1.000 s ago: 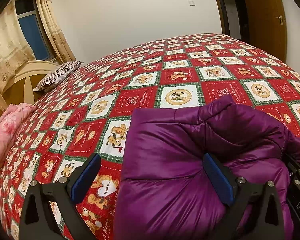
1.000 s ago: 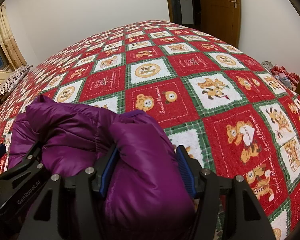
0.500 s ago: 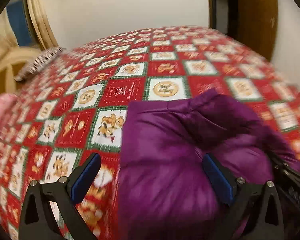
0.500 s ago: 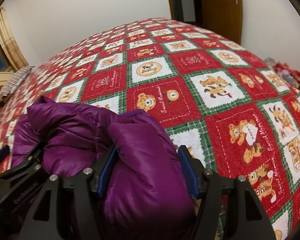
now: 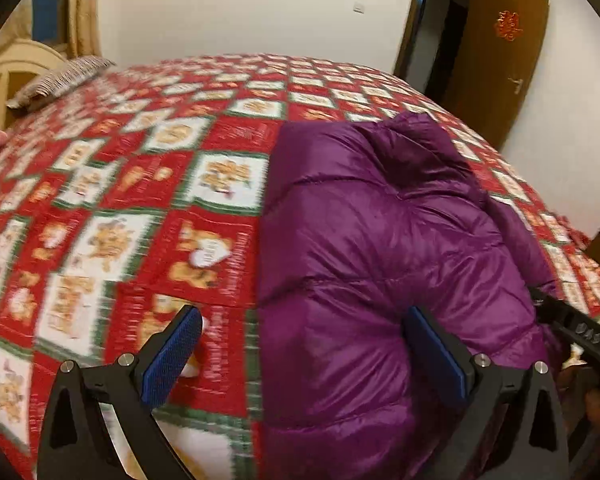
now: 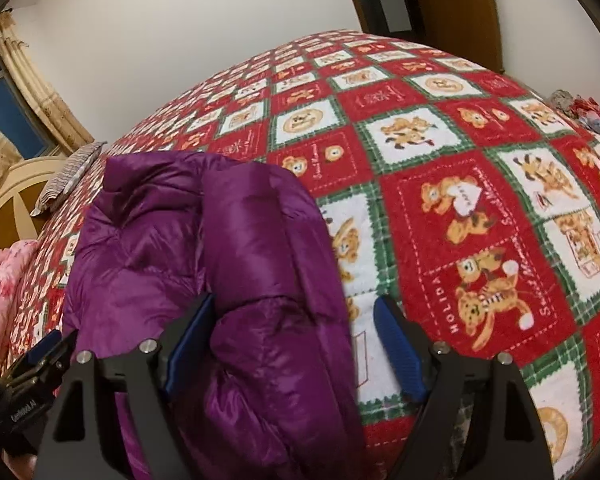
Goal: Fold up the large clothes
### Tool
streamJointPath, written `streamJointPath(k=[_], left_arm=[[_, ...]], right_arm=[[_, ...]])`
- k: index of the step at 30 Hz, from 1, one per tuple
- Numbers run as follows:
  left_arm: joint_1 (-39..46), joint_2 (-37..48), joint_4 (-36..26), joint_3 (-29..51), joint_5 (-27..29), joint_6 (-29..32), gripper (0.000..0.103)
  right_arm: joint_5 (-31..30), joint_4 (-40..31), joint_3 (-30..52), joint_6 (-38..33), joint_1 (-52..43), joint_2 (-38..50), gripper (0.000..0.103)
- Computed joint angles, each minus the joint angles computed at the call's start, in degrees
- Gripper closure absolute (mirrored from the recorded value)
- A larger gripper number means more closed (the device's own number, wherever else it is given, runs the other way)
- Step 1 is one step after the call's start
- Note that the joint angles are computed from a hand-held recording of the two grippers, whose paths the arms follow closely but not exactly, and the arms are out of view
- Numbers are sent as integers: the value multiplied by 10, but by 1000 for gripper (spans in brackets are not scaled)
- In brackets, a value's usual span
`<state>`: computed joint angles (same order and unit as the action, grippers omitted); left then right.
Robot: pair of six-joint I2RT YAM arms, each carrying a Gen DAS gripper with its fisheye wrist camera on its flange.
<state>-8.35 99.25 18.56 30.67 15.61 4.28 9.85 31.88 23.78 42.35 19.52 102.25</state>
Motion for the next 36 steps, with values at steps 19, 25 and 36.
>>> streamJointPath(k=[19,25,36], left_arm=[[-20,-377,-98,-131,-4,83,78],[127,-519,-252,-116,64,149,78],[432,-450,-298,-79,227,299,78]], right_arm=[[-16,107,-84,13,72,-107,81],[5,38,-22,11,145,-144,81],[2,-10,141,-17,241,-29,82]])
